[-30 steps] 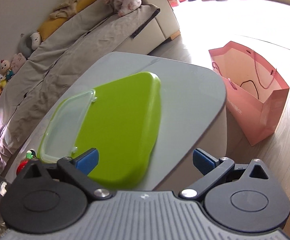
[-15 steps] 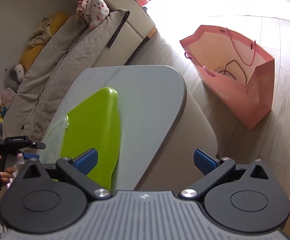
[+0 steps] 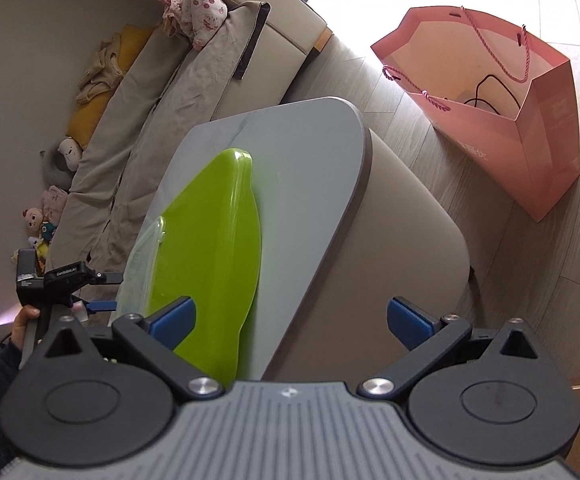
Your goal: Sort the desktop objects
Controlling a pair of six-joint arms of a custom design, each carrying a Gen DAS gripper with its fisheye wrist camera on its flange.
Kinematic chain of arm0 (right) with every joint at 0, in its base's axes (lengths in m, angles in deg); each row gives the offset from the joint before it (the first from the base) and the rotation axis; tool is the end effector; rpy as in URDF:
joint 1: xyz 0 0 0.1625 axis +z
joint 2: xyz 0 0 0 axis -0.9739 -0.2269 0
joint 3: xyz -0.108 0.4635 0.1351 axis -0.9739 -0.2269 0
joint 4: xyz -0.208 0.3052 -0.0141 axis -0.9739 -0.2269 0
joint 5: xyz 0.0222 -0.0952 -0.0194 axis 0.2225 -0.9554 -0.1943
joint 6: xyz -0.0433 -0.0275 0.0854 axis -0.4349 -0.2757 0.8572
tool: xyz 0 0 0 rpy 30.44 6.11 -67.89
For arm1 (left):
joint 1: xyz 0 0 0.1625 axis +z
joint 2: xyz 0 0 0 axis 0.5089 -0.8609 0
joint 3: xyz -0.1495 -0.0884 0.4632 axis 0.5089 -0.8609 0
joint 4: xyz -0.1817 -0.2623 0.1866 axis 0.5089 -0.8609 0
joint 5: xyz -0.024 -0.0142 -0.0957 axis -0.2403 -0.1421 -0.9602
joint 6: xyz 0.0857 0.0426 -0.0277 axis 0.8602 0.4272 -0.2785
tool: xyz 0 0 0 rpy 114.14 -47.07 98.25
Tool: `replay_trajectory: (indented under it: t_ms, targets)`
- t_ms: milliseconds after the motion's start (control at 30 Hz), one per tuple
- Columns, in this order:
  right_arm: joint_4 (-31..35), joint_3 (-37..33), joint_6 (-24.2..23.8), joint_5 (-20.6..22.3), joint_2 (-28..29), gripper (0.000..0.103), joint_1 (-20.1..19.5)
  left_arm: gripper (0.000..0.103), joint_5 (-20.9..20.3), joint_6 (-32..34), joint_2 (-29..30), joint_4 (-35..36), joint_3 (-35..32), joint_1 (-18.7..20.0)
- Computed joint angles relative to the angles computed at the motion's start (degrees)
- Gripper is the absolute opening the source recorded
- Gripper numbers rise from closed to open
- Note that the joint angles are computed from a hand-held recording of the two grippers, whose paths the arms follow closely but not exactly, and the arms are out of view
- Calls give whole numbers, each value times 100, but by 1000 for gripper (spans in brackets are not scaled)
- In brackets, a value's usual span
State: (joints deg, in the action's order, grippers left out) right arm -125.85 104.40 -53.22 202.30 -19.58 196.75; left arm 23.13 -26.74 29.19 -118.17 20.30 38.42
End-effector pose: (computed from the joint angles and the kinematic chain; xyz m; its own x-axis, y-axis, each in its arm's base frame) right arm 0.2514 -0.3264 -0.0120 -0.8016 0.5420 -0.2522 0.4133 0.1976 -0.8889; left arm -0.1193 -0.8101 0.2858 -0.5995 0.7053 -0.3784 0.6590 0.7032 0.2667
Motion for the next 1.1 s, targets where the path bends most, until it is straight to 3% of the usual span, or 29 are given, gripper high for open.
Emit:
replay_trajectory:
  t_ms: [133, 300, 433, 500, 533, 600, 633, 667, 767, 933, 1033, 1100]
  targets:
    - [-130, 17, -216, -180, 0, 103, -45, 103, 323, 542, -184, -437, 675, -172]
    - [-567, 242, -347, -363, -40, 103, -107, 103, -207, 810, -365, 146, 809, -216]
    - [-1220, 552, -465, -515, -75, 102, -190, 103, -237, 1033, -566, -69, 1355, -346]
    - [-1467, 733, -473, -788, -139, 93, -292, 103, -340, 919, -594, -10, 1384, -356]
    - [-1268, 680, -337, -732, -156, 93, -292, 103, -384, 818, -598, 48, 1351, -354]
    - [-644, 482, -31, -520, -195, 81, -214, 103, -499, 605, -557, 248, 1160, -301]
    - [-466, 433, 12, -403, -219, 64, -134, 103, -582, 483, -542, 394, 1024, -264]
    - [-373, 421, 11, -332, -242, 56, -74, 103, -687, 340, -526, 596, 859, -218]
    - [-980, 850, 173, -935, -527, 42, -80, 103, -1042, -101, -504, 1187, 394, -63]
    - [-955, 1015, 442, -1650, -1092, 30, -167, 103, -1472, -847, -546, 1772, -2, 149]
    - [-820, 996, 282, -1901, -1344, 28, -245, 103, -1346, -1008, -634, 1812, 21, 157]
    - [-644, 902, 160, -1805, -1384, 28, -262, 103, -1069, -1112, -694, 1677, 165, 124]
